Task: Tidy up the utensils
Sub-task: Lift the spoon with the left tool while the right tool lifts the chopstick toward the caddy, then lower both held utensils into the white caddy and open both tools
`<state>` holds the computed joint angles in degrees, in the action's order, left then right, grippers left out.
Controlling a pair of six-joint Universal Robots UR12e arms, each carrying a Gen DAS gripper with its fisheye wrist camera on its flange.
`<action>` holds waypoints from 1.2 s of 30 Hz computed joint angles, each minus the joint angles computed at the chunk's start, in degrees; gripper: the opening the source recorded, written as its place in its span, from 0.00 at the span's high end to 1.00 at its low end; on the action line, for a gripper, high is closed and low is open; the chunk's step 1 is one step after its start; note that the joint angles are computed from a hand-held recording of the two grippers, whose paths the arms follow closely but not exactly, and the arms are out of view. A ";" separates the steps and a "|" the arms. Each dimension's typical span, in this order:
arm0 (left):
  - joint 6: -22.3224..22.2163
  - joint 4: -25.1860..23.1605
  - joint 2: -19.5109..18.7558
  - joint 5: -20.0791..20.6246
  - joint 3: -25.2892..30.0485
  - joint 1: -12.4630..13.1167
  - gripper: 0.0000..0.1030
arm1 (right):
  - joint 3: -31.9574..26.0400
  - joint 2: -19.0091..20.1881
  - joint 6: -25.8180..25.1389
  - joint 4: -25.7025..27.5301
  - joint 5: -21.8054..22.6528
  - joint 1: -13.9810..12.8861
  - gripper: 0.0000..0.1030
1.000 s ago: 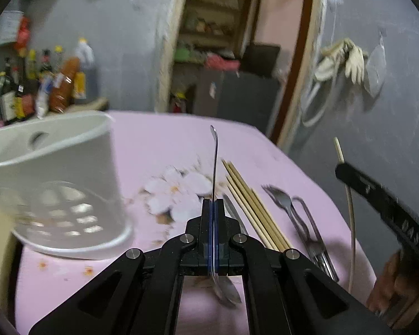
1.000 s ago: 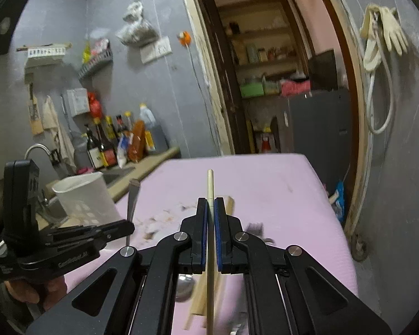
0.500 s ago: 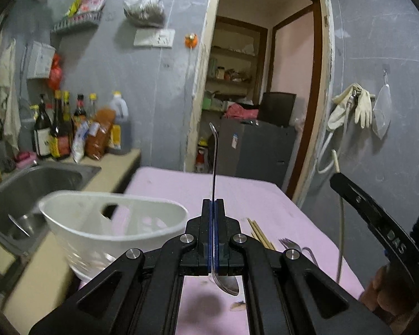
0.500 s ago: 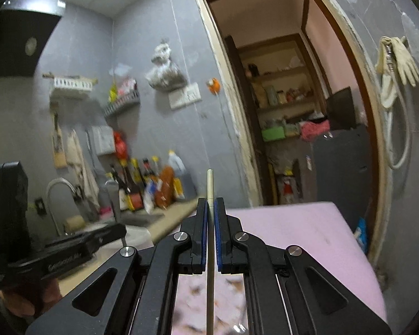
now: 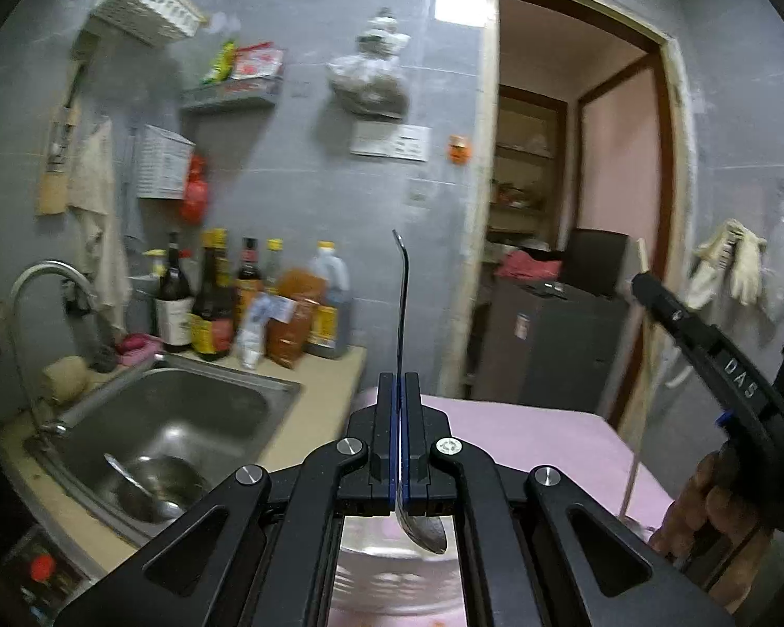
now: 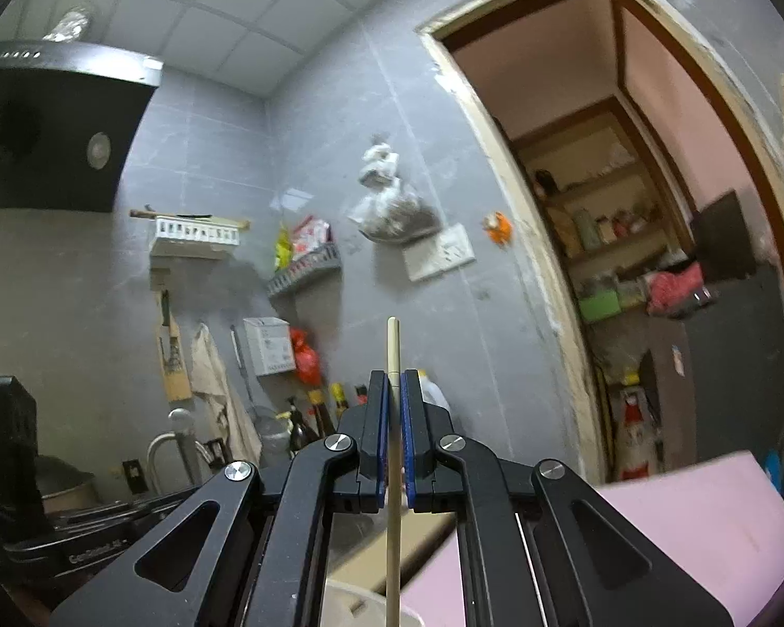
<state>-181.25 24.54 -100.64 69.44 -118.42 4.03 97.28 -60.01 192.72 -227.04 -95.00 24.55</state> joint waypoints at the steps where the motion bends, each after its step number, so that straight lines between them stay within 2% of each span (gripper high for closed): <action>1: -0.08 0.20 -0.22 0.89 0.25 0.29 1.00 | -1.00 0.54 -0.58 -0.04 -0.01 0.15 0.97; 5: -0.26 0.14 -1.47 4.00 1.22 0.80 1.00 | -4.34 2.63 -2.19 -0.22 -1.17 0.90 0.97; 11: -1.20 -2.34 -3.66 4.71 2.90 0.92 1.00 | -7.70 5.92 -5.39 -1.05 -7.06 2.49 0.97; 18: -0.83 -4.56 -5.22 6.00 3.26 0.06 1.00 | -8.73 7.95 -5.07 -0.79 -9.92 2.56 0.97; 29: 1.64 -9.55 -5.47 4.38 3.33 -0.34 1.00 | -4.99 5.95 -4.43 7.91 -5.66 1.94 0.97; 36: 0.45 -13.23 -5.27 2.81 3.16 -0.09 0.99 | -2.32 3.86 -3.54 13.34 -2.03 1.34 0.96</action>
